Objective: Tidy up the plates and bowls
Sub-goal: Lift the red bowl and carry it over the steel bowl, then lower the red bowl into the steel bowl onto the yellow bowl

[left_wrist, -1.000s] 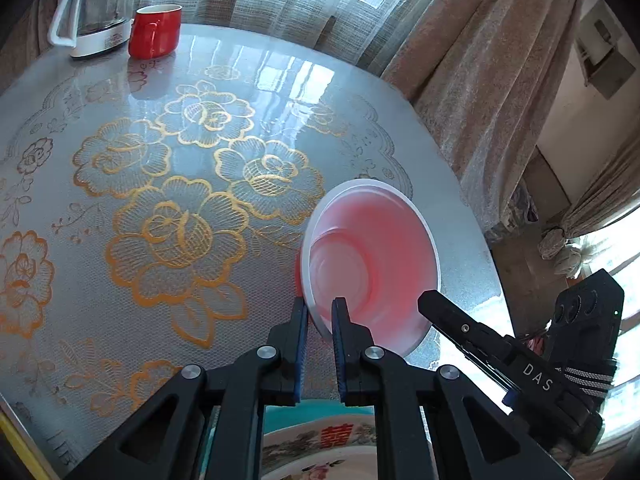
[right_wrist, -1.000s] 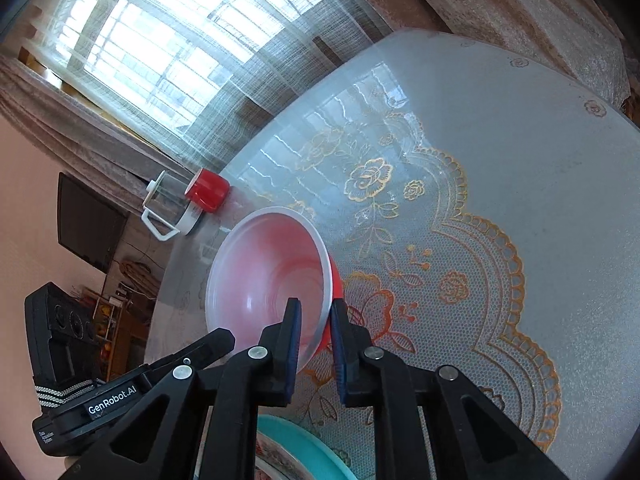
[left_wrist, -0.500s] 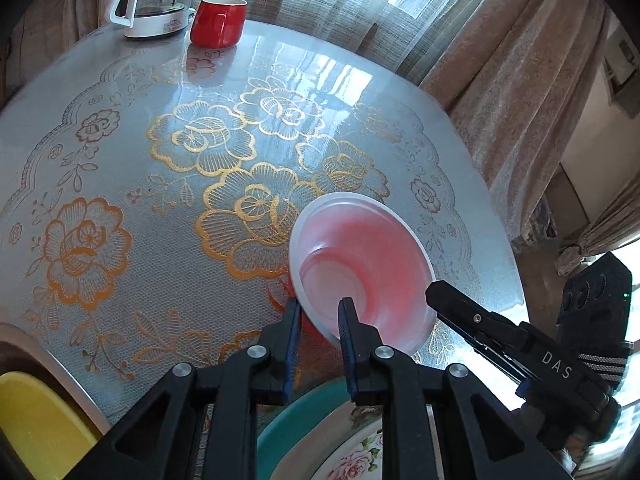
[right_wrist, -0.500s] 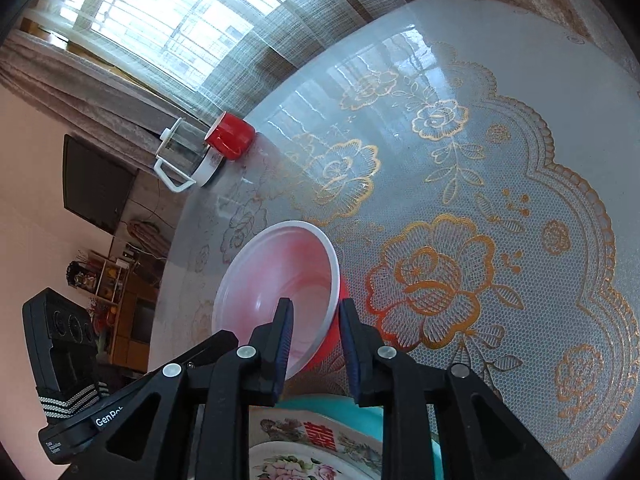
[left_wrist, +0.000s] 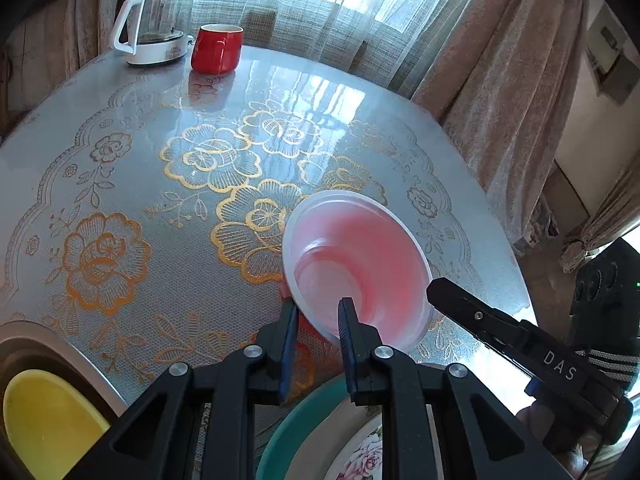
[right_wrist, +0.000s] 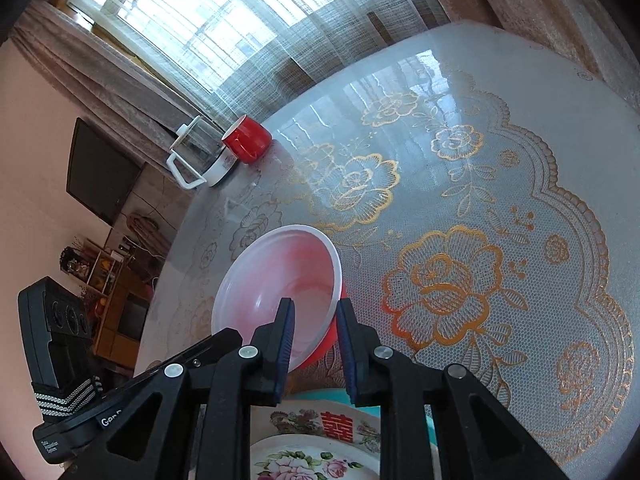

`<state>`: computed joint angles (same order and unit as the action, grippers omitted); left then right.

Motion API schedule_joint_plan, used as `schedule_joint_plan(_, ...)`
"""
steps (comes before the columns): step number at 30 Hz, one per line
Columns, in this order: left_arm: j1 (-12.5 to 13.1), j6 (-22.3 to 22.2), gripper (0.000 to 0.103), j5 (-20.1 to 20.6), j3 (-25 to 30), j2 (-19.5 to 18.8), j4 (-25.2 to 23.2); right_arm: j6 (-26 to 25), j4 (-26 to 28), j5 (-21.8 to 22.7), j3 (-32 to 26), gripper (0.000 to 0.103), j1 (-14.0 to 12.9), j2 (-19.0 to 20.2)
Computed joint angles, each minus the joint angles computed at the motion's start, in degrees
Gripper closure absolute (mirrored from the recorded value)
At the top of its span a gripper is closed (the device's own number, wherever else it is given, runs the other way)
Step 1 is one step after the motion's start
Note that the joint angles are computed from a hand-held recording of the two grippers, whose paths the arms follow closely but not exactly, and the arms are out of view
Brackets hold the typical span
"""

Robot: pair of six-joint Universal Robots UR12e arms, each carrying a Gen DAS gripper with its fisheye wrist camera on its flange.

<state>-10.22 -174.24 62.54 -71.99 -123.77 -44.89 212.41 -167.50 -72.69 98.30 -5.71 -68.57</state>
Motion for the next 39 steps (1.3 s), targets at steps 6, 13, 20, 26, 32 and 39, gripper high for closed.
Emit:
schedule_joint_plan(6,1.16,0.26,0.084,-1.14,-2.81,2.06,3.34,0.58,-1.49,0.69,-0.32,0.082,0.56,0.07)
schedule_joint_plan(13,3.36,-1.05,0.084,-3.58,-7.0,4.92,7.01,0.06,-3.76,2.02,-0.18,0.082,1.78,-0.31)
schedule_joint_plan(20,5.78,-1.04,0.084,-4.96,-11.74,8.46,11.07,-0.7,-5.71,4.05,-0.04,0.082,3.47,-0.56)
schedule_joint_plan(26,8.07,-1.73,0.084,-5.74,-14.86,10.66,13.67,-1.74,-5.85,5.85,-0.78,0.082,5.19,-0.09)
schedule_joint_plan(32,10.43,-3.47,0.084,-6.53,-17.81,12.38,15.19,-3.25,-4.44,8.39,-2.23,0.082,6.81,0.73)
schedule_joint_plan(39,12.48,-4.69,0.084,-6.72,-20.59,13.64,15.47,-5.3,-2.22,9.57,-3.32,0.082,8.49,1.34)
